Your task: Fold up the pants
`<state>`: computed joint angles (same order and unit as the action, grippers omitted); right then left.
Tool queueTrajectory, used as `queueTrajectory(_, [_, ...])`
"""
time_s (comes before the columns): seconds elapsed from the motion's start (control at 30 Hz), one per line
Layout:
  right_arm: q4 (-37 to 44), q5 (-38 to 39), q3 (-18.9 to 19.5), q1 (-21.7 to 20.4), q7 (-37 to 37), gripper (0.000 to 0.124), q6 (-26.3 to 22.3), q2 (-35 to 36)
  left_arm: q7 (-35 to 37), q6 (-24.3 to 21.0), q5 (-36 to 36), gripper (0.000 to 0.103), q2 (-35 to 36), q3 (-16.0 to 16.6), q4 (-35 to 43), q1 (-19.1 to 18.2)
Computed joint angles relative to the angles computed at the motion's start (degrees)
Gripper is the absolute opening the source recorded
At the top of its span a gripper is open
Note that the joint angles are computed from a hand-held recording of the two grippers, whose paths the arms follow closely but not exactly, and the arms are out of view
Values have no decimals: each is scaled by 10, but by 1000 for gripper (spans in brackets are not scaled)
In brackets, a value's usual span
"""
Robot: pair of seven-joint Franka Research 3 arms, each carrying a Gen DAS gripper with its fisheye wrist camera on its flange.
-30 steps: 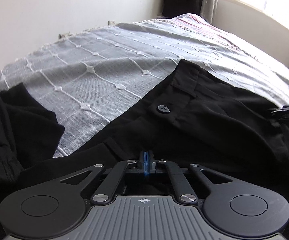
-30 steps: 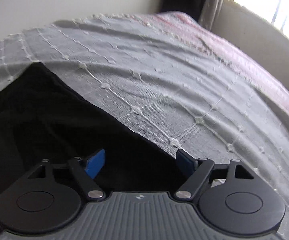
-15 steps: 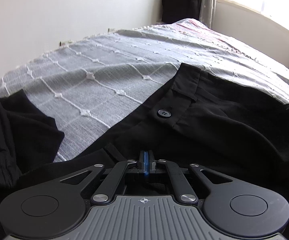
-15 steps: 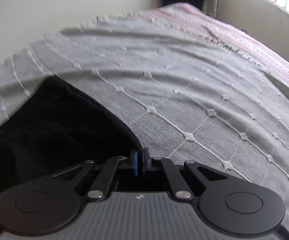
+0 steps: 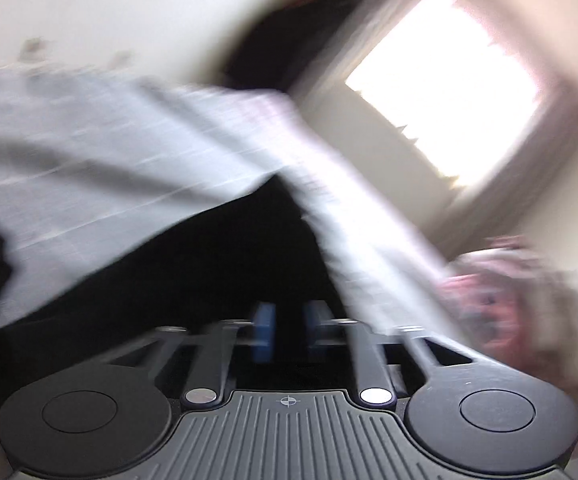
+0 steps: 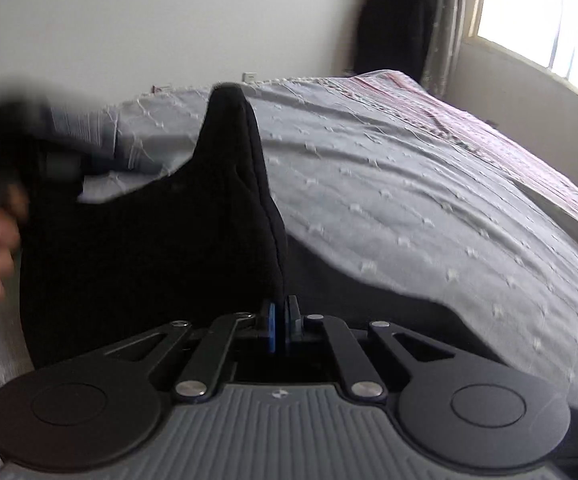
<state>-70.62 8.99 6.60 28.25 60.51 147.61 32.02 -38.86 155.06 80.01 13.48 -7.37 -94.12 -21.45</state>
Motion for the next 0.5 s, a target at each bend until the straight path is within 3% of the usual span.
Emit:
queueTrajectory(0.03, [-34, 14, 6, -4, 6, 31, 15, -16, -1, 6, 14, 80, 6, -2, 9, -1])
queueTrajectory(0.07, [-61, 29, 12, -8, 11, 31, 25, -28, 38, -7, -10, 85, 15, -13, 19, 2])
queueTrajectory(0.13, [-107, 44, 17, -11, 16, 31, 45, -51, 118, -54, -75, 82, 35, -12, 44, -13])
queueTrajectory(0.23, [-132, 64, 25, -20, 15, 31, 34, -65, 117, -25, -90, 82, 50, 1, 57, -21])
queueTrajectory(0.3, [-135, 85, 34, -36, -4, 32, 12, -71, 162, -51, -122, 81, 65, 2, 77, -29])
queueTrajectory(0.37, [-140, 130, 52, -64, -52, 45, -8, -83, 267, -146, -206, 48, 88, -9, 113, -39])
queueTrajectory(0.4, [-140, 148, 52, -74, -61, 52, -19, -89, 301, -179, -240, 16, 97, -11, 126, -42])
queueTrajectory(0.43, [-134, 164, 47, -85, -63, 65, -33, -93, 313, -192, -271, 4, 99, -10, 128, -41])
queueTrajectory(0.47, [-125, 178, 38, -96, -56, 77, -43, -94, 296, -175, -290, 4, 92, -6, 111, -36])
queueTrajectory(0.5, [-112, 187, 26, -106, -39, 79, -46, -91, 266, -144, -296, 3, 78, 1, 84, -31])
